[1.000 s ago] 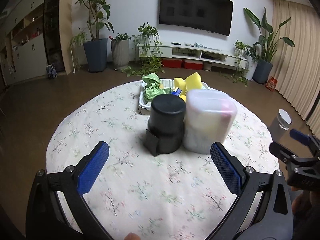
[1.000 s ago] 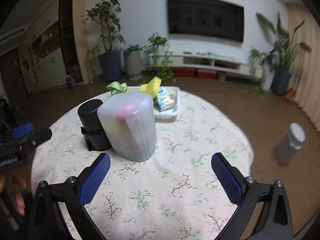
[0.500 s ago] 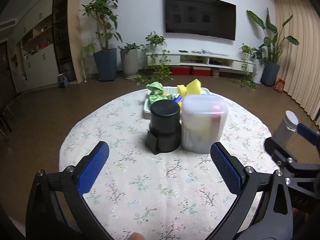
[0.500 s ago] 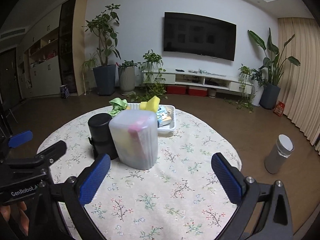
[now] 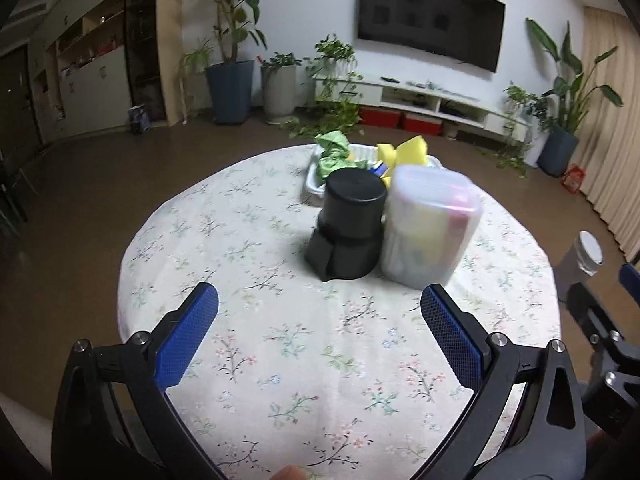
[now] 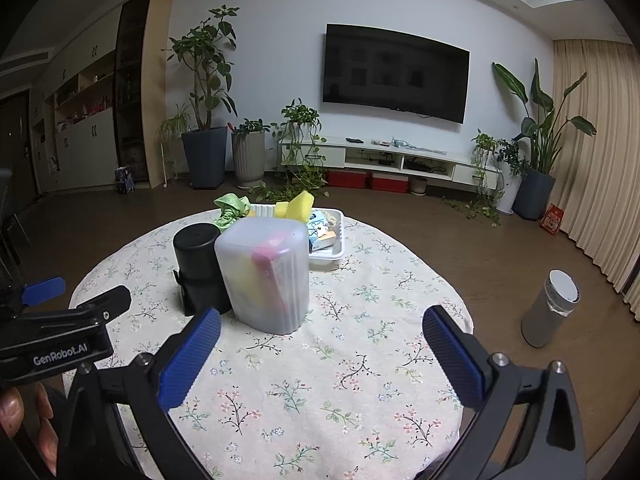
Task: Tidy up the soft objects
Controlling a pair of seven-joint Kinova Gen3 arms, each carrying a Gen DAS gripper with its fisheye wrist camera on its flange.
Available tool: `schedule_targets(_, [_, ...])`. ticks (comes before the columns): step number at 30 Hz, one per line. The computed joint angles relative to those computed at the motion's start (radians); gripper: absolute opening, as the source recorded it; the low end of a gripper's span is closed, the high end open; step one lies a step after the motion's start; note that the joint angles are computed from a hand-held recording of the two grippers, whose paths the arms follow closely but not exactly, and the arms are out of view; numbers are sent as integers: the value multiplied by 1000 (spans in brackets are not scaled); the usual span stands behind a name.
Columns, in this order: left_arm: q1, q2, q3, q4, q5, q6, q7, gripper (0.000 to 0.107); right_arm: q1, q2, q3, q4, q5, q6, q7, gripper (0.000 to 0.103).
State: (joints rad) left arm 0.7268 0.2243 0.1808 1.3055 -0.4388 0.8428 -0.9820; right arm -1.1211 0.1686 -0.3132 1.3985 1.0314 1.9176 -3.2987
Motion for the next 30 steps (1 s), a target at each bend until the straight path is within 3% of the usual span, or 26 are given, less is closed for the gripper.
schedule_targets(8, [29, -13, -4, 30, -80, -27, 42, 103, 4, 3, 3, 3, -13, 1, 6, 103])
schedule_targets(30, [27, -18, 7, 27, -86, -43, 24, 103, 20, -4, -1, 18, -24, 0, 8, 103])
